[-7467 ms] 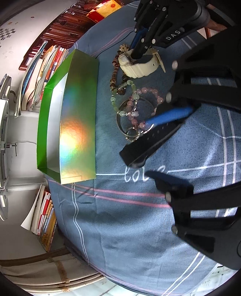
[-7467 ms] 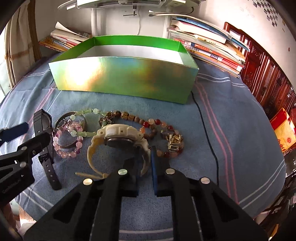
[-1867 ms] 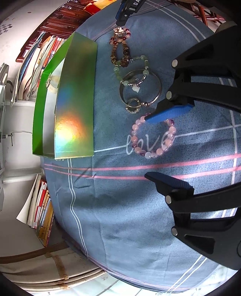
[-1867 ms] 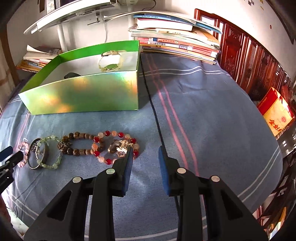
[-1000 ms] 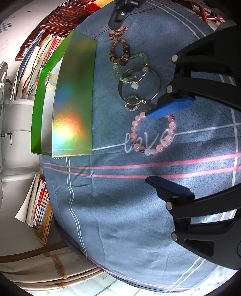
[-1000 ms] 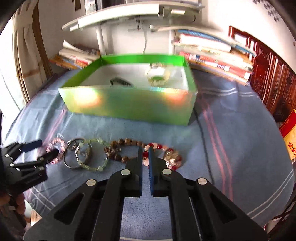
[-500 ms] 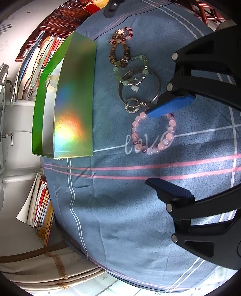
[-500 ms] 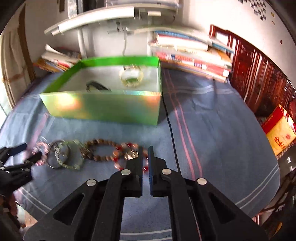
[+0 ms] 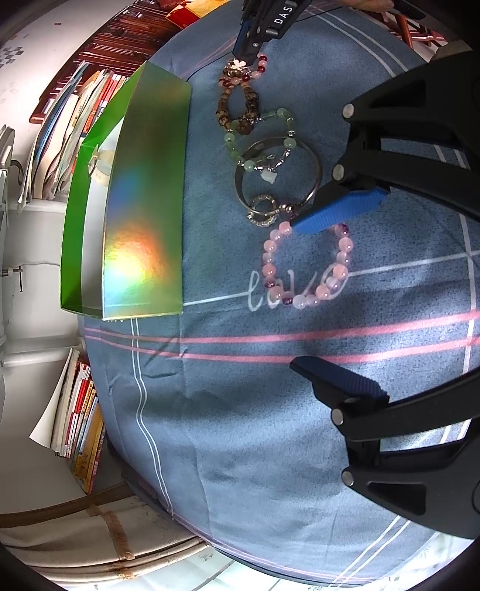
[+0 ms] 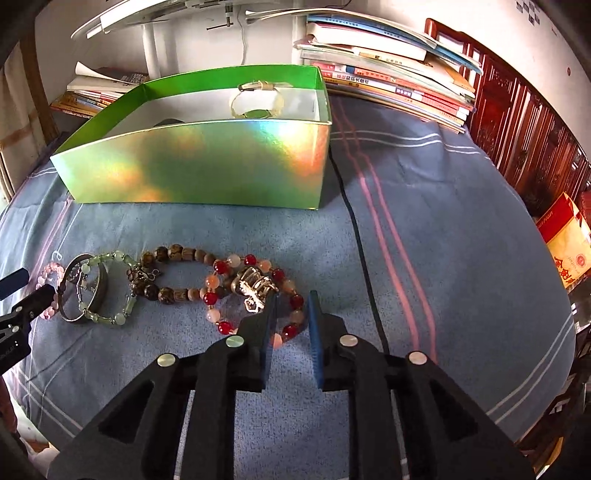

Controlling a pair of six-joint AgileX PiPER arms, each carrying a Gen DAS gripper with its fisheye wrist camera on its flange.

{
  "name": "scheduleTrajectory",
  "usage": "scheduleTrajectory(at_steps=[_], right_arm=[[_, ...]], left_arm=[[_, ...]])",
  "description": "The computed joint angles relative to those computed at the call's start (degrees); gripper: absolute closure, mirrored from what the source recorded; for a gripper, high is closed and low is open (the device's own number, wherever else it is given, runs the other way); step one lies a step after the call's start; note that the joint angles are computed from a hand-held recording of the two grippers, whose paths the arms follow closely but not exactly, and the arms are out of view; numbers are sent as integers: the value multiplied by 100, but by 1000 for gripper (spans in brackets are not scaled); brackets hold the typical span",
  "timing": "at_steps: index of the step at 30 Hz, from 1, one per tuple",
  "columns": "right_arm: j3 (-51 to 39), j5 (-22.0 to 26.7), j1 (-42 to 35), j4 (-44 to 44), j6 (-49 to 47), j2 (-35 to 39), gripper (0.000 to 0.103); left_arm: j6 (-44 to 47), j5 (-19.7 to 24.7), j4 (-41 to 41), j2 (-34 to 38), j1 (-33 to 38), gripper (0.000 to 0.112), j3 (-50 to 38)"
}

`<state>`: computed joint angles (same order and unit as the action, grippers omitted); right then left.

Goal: Organize jewelry

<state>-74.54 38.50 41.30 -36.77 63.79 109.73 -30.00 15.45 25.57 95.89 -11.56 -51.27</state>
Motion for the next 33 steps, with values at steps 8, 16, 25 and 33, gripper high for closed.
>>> scheduleTrajectory(at_steps=[8,16,25,33], right_arm=[[-96,144,80,-120,59,74,89],[13,111,37,-354,393,55,74],[20,86,56,-392,424,63,78],[-3,129,118,-489,485,98,84]], left_arm=[[1110,-71,-1071,53,184,54,-41],[1761,-154,-1458,-25,211,97,36],[625,-114,-365,-3,-18,67,29],[818,-88,-545,39,16,64,-23]])
